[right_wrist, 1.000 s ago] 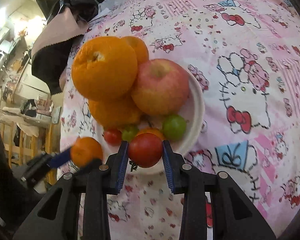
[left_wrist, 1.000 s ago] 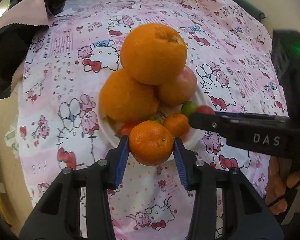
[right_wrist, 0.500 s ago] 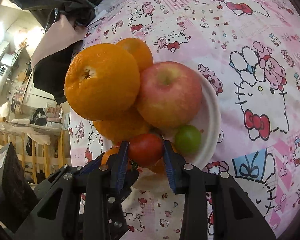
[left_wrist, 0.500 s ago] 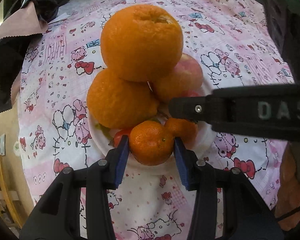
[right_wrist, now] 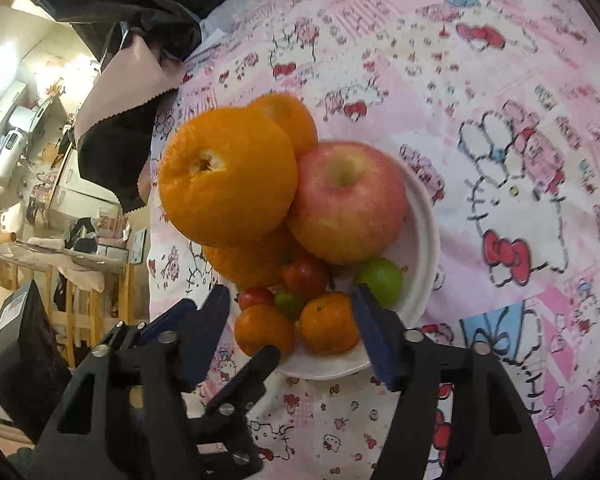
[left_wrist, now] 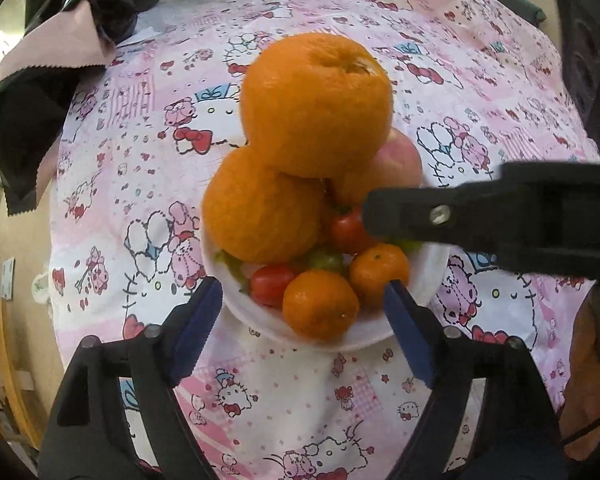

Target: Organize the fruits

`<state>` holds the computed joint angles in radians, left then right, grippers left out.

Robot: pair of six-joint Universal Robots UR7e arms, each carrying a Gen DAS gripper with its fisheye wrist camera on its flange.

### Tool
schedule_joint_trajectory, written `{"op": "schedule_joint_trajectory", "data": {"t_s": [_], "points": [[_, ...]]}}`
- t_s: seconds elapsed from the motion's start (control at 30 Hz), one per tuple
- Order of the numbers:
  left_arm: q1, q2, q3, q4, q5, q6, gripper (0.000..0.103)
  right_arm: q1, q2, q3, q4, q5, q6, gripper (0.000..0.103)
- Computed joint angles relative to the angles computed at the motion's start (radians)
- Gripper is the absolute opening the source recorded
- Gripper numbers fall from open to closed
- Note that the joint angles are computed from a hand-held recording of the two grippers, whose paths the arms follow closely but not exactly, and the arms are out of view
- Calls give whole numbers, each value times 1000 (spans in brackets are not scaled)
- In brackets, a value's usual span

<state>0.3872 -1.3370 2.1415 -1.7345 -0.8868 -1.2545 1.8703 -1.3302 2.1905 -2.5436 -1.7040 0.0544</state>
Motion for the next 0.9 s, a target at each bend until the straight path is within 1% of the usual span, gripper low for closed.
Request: {"op": "schedule_joint_trajectory", "data": {"t_s": [0.13,0.17,0.23,0.37,0.43,0.53,0.63,0.7,0.73,0.83,0.9], "points": [[-16,-45,19,-5,0,-59,80,10,-37,8,-5,-18,10,75],[-24,-47,17,13,8,-77,80,10,-45,8,-7,-16,12,77],[-48,-41,-1,85,37,-121,80,11,-75,19,-19,-12,22,89],[-99,-60,-21,163,79,-179,80,19,-127,40,-60,-18,34,95],[-133,-77,-35,234,111,-245,80,30,-157,44,-59,-28,37,99],[-178,-102,-53,335,142,-317,80,47,-201,55,-68,-40,16,99],[-219,-139,-59,429,135,-408,80,66,-268,85,-85,-60,7,99],[-237,-153,-70,499,112,-469,80,90,-296,102,-107,-101,0,99],[-248,-160,-76,532,103,-499,80,116,-310,114,-129,-140,-8,99],[-291,-190,-78,597,92,-585,80,176,-331,138,-163,-213,-37,99],[-326,-197,-80,635,84,-626,81,205,-342,158,-179,-240,-50,99]]}}
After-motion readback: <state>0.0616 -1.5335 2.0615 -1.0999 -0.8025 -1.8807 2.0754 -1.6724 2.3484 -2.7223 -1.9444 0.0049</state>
